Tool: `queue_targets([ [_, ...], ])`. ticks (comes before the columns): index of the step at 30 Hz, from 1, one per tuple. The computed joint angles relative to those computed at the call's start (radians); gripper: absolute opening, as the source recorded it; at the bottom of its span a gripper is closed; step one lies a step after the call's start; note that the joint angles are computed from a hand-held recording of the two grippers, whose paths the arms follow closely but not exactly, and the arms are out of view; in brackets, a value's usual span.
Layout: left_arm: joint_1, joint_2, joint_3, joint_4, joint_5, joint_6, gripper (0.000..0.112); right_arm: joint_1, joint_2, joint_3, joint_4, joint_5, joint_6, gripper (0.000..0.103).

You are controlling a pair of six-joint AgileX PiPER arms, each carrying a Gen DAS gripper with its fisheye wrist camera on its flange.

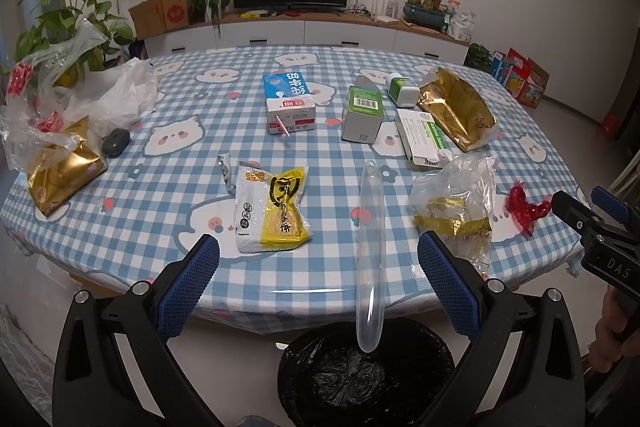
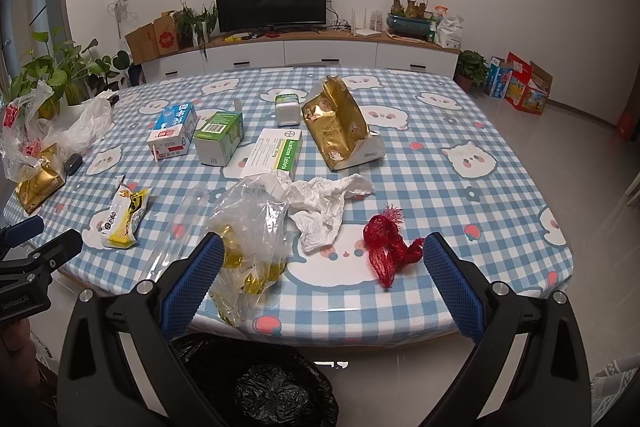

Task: Collect trash

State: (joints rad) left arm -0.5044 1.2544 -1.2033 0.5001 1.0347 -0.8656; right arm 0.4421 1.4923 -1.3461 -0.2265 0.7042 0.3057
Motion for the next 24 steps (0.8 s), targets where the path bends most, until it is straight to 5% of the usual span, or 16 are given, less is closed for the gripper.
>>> queue_targets([
  [24,0.003,0.005,-0.001,0.002,0.001,0.002,0.097,-0.002,-0.002,-0.002,0.008,0.005,-0.009,0.095],
])
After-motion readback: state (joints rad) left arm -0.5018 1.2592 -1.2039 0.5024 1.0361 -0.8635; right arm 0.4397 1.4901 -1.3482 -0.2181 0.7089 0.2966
